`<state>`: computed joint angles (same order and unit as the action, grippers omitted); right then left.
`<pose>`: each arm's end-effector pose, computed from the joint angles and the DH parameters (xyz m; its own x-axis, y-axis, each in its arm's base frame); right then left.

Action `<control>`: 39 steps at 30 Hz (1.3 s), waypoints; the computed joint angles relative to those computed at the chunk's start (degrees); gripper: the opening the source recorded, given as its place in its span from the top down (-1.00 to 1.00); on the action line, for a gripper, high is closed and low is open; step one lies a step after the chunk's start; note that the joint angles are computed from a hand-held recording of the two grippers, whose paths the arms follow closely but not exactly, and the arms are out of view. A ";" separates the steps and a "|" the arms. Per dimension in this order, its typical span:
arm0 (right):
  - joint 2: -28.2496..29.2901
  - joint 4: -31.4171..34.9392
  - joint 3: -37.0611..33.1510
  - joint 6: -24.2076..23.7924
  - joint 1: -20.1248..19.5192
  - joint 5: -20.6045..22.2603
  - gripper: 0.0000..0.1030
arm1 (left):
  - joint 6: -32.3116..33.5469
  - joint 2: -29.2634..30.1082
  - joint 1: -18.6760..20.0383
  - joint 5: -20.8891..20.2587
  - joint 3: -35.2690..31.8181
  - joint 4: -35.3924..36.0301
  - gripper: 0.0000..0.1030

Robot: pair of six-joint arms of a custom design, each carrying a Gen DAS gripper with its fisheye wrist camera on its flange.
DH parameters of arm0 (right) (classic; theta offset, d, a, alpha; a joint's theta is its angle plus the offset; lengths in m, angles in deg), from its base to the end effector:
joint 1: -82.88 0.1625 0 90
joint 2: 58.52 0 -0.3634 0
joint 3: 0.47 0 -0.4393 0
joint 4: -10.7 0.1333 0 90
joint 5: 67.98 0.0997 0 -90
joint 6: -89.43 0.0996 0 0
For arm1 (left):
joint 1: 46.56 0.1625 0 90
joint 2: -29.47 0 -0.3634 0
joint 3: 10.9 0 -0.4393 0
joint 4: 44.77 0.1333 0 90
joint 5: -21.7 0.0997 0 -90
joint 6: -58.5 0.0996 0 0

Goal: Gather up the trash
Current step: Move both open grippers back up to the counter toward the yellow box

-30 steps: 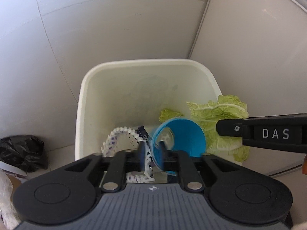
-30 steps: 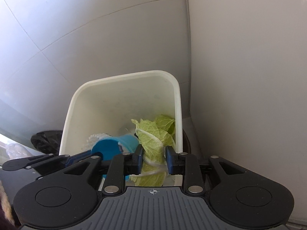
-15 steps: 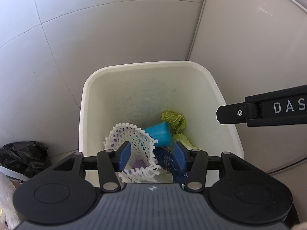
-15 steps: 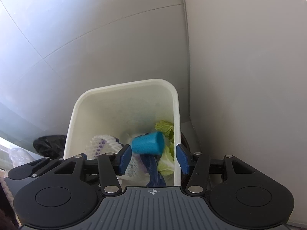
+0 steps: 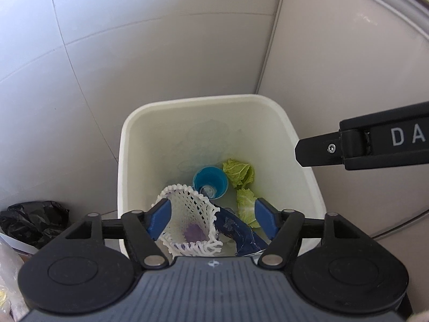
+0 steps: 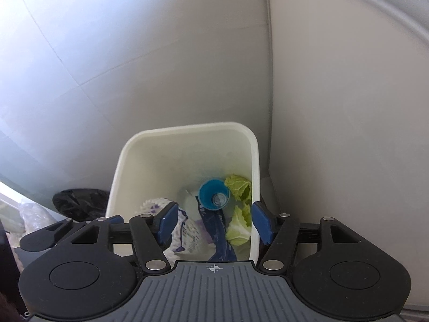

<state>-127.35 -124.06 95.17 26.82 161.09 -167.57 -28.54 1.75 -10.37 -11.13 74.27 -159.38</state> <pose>-0.0182 -0.6586 0.2405 -0.6118 -0.7111 0.3465 -0.7583 0.6519 -0.0011 -0.3662 -0.5368 -0.1382 -0.6747 -0.4590 -0.5780 0.0826 0.7313 -0.6771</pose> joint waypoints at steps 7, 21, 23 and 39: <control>-3.35 2.24 0.92 -0.66 0.78 1.13 -0.48 | -1.12 -1.25 -1.99 0.08 -0.48 3.84 -0.68; -9.82 9.45 0.20 -3.12 3.17 1.78 -0.73 | -1.27 -3.35 -5.83 -2.01 -4.67 15.60 -0.94; -11.07 10.29 0.11 -4.75 3.55 2.70 -0.74 | -1.19 -3.83 -6.42 -1.66 -5.11 16.40 -0.96; -11.75 11.25 -11.92 -11.03 3.41 11.48 -0.81 | 8.65 -1.76 -9.40 6.38 -12.55 14.51 -0.99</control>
